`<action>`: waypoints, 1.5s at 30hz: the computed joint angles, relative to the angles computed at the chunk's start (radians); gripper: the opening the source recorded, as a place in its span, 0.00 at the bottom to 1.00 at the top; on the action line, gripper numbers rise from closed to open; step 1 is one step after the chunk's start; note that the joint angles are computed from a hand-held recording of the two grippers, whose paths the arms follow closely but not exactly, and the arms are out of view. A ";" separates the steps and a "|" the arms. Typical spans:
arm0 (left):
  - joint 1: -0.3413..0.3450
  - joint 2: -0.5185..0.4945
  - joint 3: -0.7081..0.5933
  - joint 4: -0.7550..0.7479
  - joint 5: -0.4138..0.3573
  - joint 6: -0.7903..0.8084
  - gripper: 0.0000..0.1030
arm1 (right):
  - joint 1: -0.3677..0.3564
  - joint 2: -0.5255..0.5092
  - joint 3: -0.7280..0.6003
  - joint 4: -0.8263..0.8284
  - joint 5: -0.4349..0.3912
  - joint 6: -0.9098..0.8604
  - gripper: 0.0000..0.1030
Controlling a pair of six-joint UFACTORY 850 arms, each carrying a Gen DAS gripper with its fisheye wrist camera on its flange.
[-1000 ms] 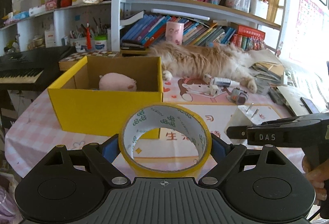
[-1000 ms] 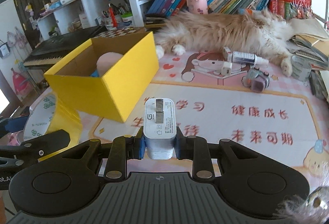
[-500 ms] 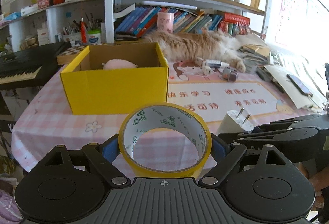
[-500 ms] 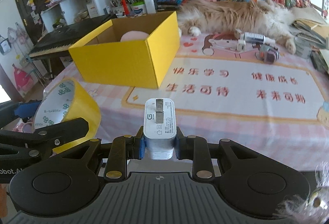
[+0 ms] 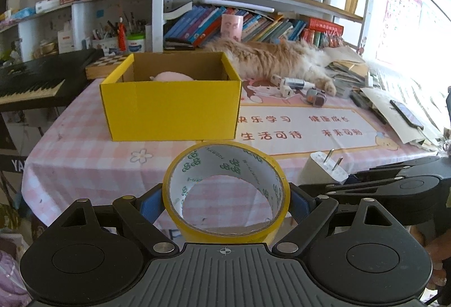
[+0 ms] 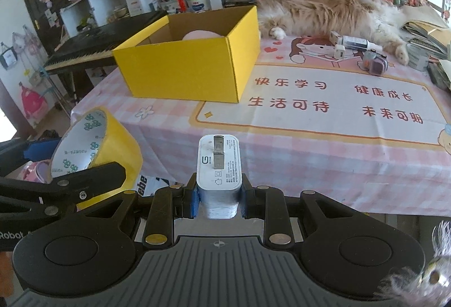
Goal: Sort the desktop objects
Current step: 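Lift and carry the tape roll and charger in both tools toward the yellow box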
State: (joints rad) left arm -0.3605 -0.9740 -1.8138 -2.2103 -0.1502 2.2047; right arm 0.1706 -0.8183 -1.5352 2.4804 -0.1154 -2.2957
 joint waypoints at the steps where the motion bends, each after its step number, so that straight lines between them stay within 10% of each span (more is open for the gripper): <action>1: 0.001 0.002 0.004 -0.013 -0.002 0.010 0.87 | 0.002 0.001 0.001 -0.001 0.001 -0.004 0.23; 33: 0.007 0.047 0.083 -0.398 -0.022 0.367 0.87 | 0.022 0.003 -0.004 -0.247 -0.029 0.183 0.23; 45: 0.007 -0.024 -0.045 -0.469 0.052 0.420 0.87 | 0.006 -0.061 -0.113 -0.665 -0.045 0.572 0.23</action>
State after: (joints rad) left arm -0.3538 -0.9978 -1.8586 -2.6790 -0.0980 2.6245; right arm 0.1763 -0.8794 -1.6479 1.8154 -0.1603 -1.7240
